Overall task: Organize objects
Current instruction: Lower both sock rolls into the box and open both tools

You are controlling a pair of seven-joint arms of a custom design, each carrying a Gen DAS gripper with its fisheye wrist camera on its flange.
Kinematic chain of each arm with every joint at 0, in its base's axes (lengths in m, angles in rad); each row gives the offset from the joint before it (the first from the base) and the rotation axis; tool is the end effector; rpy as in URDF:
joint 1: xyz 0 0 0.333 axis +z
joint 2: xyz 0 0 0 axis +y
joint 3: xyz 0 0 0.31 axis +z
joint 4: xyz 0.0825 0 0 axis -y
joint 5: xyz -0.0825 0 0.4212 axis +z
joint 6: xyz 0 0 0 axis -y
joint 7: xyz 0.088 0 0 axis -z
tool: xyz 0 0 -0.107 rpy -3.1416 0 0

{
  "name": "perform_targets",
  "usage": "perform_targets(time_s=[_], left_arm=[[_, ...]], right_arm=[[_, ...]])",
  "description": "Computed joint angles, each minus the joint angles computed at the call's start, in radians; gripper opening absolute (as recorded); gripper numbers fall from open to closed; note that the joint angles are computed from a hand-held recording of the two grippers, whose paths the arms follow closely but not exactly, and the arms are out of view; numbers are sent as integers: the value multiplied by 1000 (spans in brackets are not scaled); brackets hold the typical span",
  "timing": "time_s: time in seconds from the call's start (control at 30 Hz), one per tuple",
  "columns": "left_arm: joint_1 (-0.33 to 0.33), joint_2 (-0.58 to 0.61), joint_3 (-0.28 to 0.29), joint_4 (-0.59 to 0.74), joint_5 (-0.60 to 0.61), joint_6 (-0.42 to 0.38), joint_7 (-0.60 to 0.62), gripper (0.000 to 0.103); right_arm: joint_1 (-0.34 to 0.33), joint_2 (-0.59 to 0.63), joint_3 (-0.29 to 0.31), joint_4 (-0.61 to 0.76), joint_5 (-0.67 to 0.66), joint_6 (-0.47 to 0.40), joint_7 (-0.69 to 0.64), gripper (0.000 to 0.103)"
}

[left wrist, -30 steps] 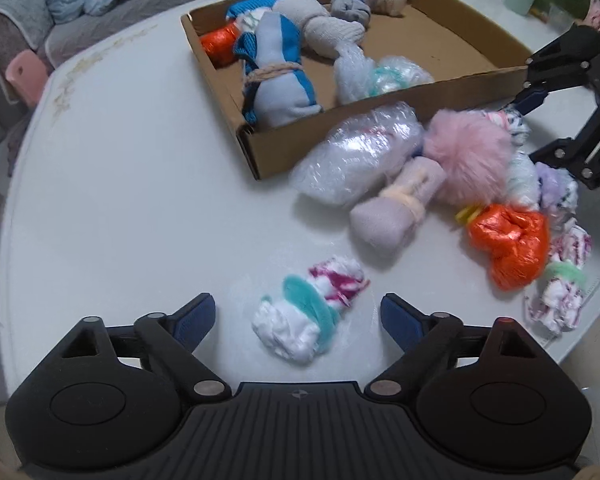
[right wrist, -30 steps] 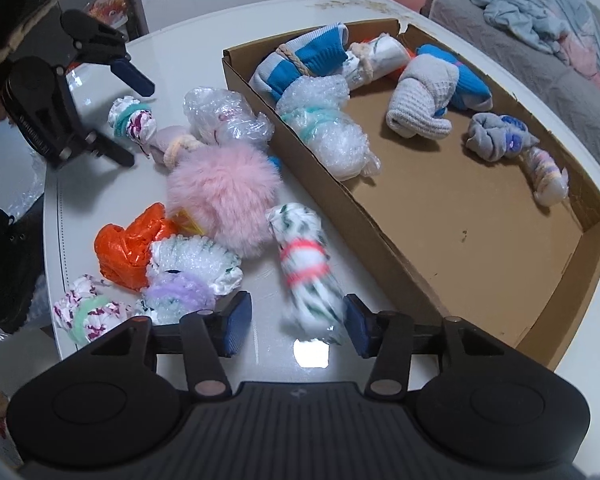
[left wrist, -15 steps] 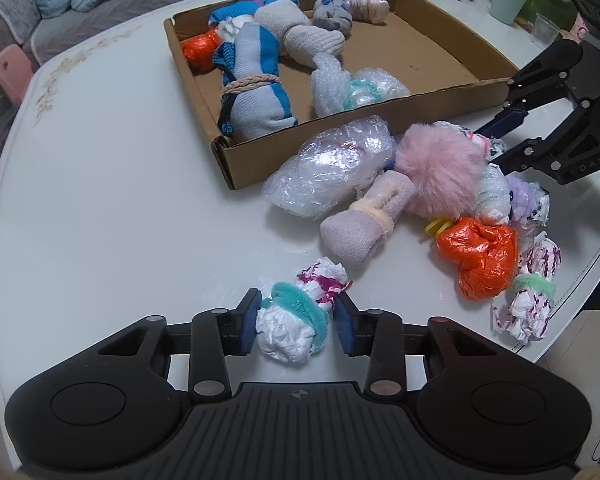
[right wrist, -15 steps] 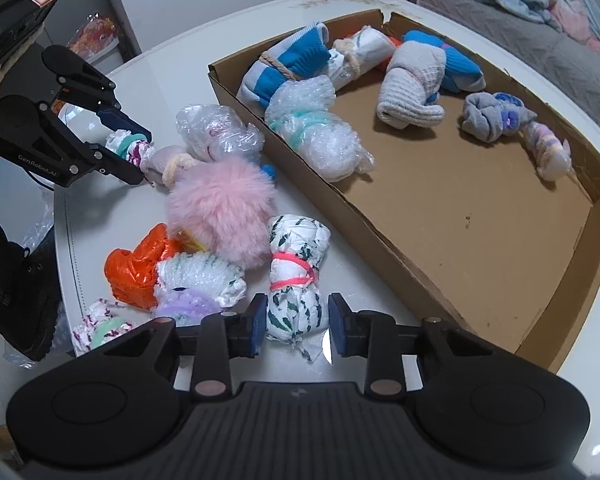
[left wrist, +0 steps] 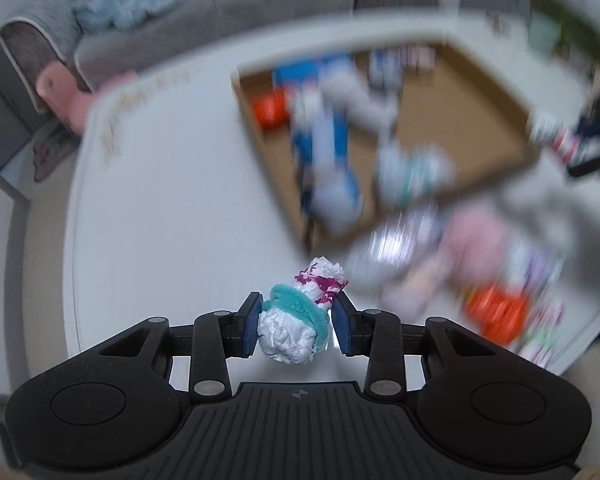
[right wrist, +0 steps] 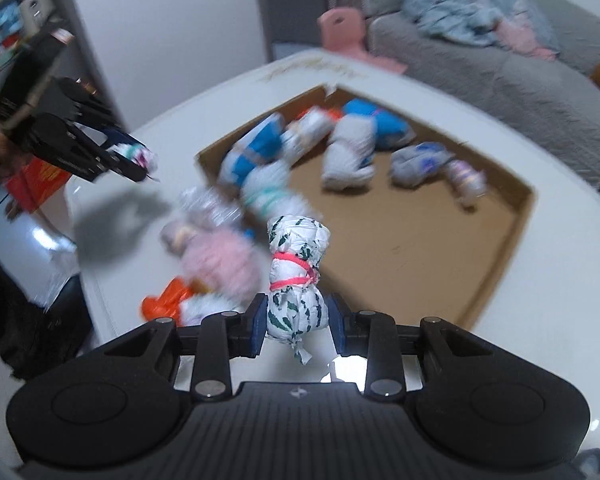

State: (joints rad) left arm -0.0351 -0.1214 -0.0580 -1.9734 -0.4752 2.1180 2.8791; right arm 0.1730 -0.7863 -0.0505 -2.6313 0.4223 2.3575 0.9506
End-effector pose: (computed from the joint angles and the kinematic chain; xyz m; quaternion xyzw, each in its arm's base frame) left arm 0.5818 -0.0765 0.5376 -0.1757 0.9526 -0.2315 0.0896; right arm 0.3928 0.0528 0.5266 -0.8220 0.4743 -0.1079 0.2962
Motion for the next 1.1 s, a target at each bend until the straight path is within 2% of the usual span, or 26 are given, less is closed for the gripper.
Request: perform_targets(time_s=[0.13,0.23,0.5,0.8,0.93,1.1], left_arm=[[-22,-24,1,38,-133,-55,11,43],[-49,-32,-10,54,-189,-59,-10,43],[-132,8,-80,61,-204,-5,-76,43],[-202,114,-154,64,-124,104,-123,43],[-208,171,-176,88,-93,153,-135,43],[-208,217,-206,89,-51,246,-80,43]], right_arm=[[-38,18,16,7,-11,83,58,29],[-68,33,30,3,-35,152,110,29],[-82,165,18,67,-77,282,164,29],[-66,369,-12,194,-83,291,101,29],[-66,430,-29,232,-60,267,47,29],[-72,472,-29,259,-34,258,-3,29]])
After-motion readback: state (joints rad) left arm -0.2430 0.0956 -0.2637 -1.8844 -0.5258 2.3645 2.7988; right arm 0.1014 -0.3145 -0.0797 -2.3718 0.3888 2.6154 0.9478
